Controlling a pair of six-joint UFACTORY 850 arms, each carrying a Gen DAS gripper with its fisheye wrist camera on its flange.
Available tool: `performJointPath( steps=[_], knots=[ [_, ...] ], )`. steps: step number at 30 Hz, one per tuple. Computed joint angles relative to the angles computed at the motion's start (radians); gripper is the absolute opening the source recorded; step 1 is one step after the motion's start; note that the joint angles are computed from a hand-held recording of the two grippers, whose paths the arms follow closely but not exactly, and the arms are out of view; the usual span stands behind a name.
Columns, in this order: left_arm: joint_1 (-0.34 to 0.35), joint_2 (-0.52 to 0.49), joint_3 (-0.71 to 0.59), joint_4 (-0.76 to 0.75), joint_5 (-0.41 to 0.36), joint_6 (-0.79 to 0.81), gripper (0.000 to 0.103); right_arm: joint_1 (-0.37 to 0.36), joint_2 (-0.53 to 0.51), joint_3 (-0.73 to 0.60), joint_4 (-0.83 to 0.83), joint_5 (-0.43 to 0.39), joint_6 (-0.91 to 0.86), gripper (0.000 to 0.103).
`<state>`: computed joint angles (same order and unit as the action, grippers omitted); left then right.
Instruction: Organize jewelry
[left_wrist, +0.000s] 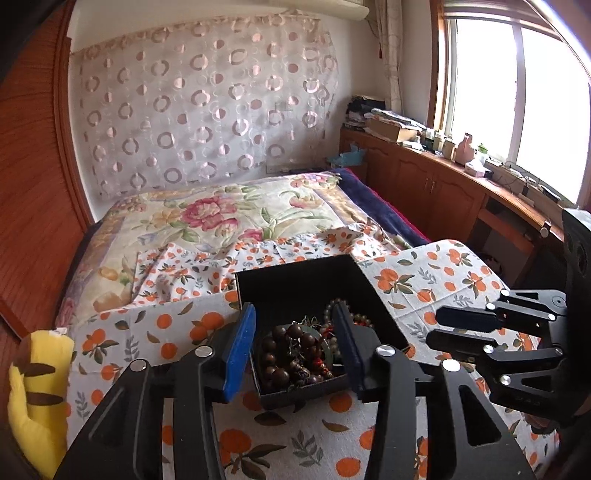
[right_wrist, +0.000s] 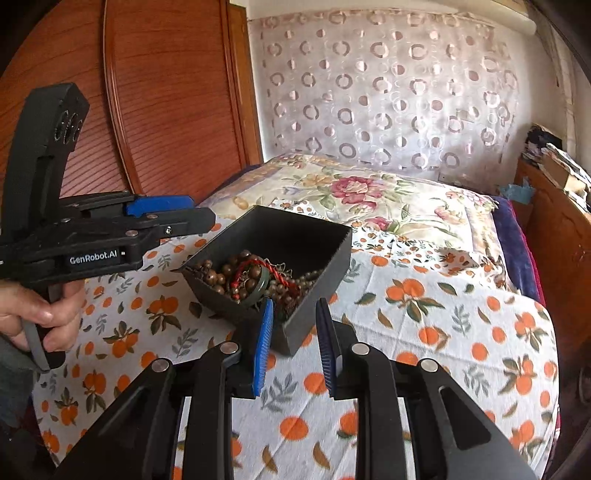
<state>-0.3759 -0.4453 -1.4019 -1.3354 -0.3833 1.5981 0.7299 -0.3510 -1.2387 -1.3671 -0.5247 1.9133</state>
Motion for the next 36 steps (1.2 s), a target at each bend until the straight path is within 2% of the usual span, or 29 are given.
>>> performJointPath(
  steps=[1, 3, 5, 7, 9, 11, 13, 16, 18, 20, 28, 36],
  knots=[
    [0.001, 0.008, 0.008, -0.013, 0.002, 0.011, 0.05, 0.008, 0.009, 0.011, -0.007, -0.013, 0.014, 0.026],
    [0.005, 0.035, 0.042, -0.087, 0.012, 0.077, 0.066, 0.023, 0.024, 0.028, -0.02, -0.037, 0.046, 0.026],
    [0.008, 0.06, 0.074, -0.14, 0.022, 0.13, 0.075, 0.047, 0.04, 0.042, -0.028, -0.081, 0.08, 0.029],
    [0.01, 0.096, 0.118, -0.222, 0.04, 0.211, 0.085, 0.075, 0.052, 0.05, -0.032, -0.136, 0.105, 0.055],
    [0.015, 0.136, 0.166, -0.303, 0.052, 0.287, 0.092, 0.105, 0.065, 0.057, -0.04, -0.197, 0.137, 0.068],
    [0.02, 0.169, 0.202, -0.351, 0.066, 0.325, 0.095, 0.136, 0.079, 0.065, -0.049, -0.261, 0.176, 0.077],
    [0.023, 0.214, 0.252, -0.428, 0.088, 0.39, 0.095, 0.168, 0.087, 0.065, -0.047, -0.325, 0.198, 0.09],
    [0.033, 0.276, 0.323, -0.564, 0.104, 0.521, 0.095, 0.212, 0.095, 0.067, -0.059, -0.41, 0.237, 0.101],
    [0.032, 0.307, 0.356, -0.635, 0.121, 0.594, 0.095, 0.234, 0.093, 0.06, -0.047, -0.459, 0.25, 0.101],
    [0.041, 0.338, 0.391, -0.642, 0.11, 0.607, 0.095, 0.253, 0.09, 0.056, -0.043, -0.495, 0.271, 0.101],
    [0.065, 0.386, 0.452, -0.637, 0.07, 0.602, 0.095, 0.28, 0.071, 0.034, -0.022, -0.545, 0.266, 0.101],
    [0.07, 0.383, 0.459, -0.644, 0.063, 0.587, 0.095, 0.288, 0.059, 0.03, -0.013, -0.563, 0.271, 0.101]
  ],
)
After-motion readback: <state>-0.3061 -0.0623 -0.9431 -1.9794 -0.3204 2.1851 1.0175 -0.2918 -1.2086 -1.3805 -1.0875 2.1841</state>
